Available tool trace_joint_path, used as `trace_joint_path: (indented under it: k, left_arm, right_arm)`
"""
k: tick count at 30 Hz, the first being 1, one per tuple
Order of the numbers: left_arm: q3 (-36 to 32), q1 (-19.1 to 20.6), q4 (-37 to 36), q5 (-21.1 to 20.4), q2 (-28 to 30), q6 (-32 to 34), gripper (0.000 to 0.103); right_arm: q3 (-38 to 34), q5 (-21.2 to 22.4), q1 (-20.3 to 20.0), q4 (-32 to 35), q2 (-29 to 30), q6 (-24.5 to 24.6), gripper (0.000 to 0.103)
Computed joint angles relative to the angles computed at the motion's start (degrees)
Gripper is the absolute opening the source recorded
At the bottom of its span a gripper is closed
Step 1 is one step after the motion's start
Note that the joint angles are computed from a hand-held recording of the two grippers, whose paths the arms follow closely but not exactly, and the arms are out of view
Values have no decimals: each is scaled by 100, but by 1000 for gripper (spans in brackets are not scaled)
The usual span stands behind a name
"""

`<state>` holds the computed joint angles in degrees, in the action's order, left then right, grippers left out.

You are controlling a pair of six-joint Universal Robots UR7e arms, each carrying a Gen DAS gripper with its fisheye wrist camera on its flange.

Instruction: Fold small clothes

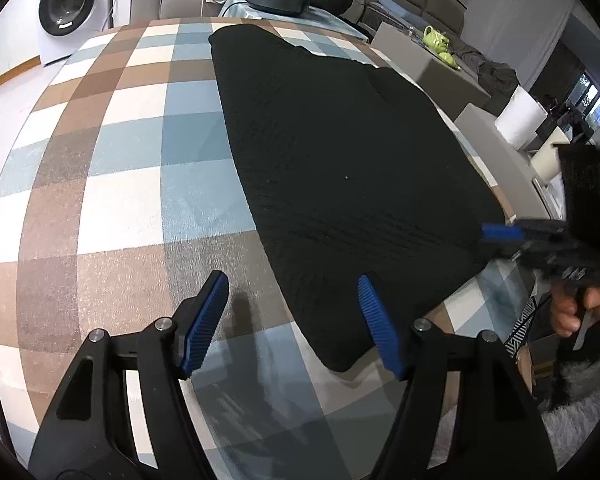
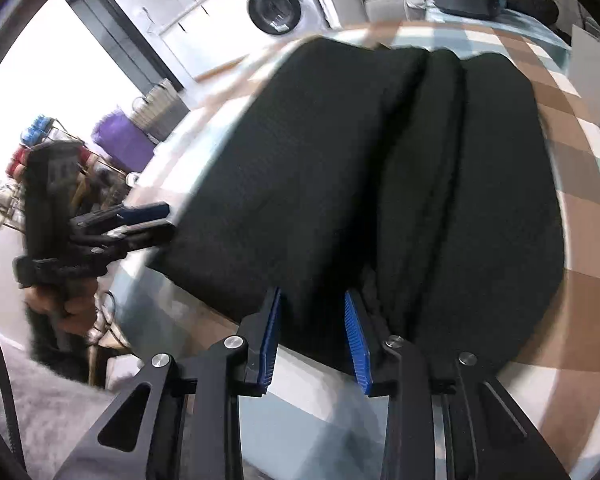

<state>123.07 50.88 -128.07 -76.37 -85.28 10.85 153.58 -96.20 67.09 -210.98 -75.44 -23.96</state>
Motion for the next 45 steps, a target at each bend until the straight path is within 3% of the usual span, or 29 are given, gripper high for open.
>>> trace_joint_path:
  k: [4, 6, 10, 12, 13, 15, 17, 19, 22, 23, 27, 29, 33, 37, 38, 39, 42, 43, 45]
  left_arm:
    - [-51, 62, -49, -93, 32, -39, 65]
    - [-74, 72, -126, -61, 83, -90, 65]
    - [-143, 101, -275, -86, 190, -237, 65]
    - [-162, 101, -349, -61, 241, -282, 65]
    - [-175, 101, -382, -47, 264, -308, 65]
    - [-217, 105, -405, -33, 307, -364, 65]
    - [-242, 112, -447, -39, 327, -368, 65]
    - [-262, 124, -470, -63, 355, -360, 65]
    - [-305, 126, -460, 8, 454, -346, 66]
    - [-318, 121, -446, 35, 477, -332, 66]
    - [-338, 144, -443, 3, 512, -322, 66]
    - [-350, 158, -455, -16, 540, -320, 66]
    - [-364, 152, -468, -30, 577, -299, 66]
    - [-342, 96, -554, -23, 558, -269, 66]
    - [-337, 79, -582, -21, 548, -273, 66]
    - [-335, 66, -594, -22, 534, -274, 66]
    - [-339, 40, -583, -37, 479, -258, 66]
    - [-352, 40, -565, -46, 479, -254, 66]
    - [-365, 35, -551, -88, 498, -228, 66]
  right_arm:
    - [234, 467, -424, -648, -284, 200, 35]
    - [114, 387, -514, -623, -239, 502, 35]
    - [-215, 870, -827, -578, 104, 808, 35]
    - [-421, 815, -721, -848, 406, 926, 30]
    - [-490, 765, -656, -940, 477, 992, 16]
    - [-552, 724, -473, -1120, 553, 937, 7]
    - [-409, 856, -399, -1522, 491, 796, 5]
    - [-352, 664, -456, -1292, 218, 775, 5]
    - [-569, -423, -381, -646, 236, 997, 8]
    - [-581, -496, -417, -511, 219, 1057, 9]
    - [-331, -339, -380, -1232, 236, 1001, 22]
    - [-247, 78, -456, -1393, 154, 1020, 23]
    - [-526, 542, -463, -822, 94, 1046, 28]
    - [-1061, 787, -500, 125, 272, 1581, 29]
    - [-1113, 787, -492, 113, 347, 1712, 26]
    - [-1102, 730, -431, 27, 350, 1732, 14]
    - [-814, 924, -223, -609, 206, 1227, 9]
    - [-790, 796, -131, -635, 158, 1174, 9]
    - [-836, 132, 79, -736, 217, 1183, 9]
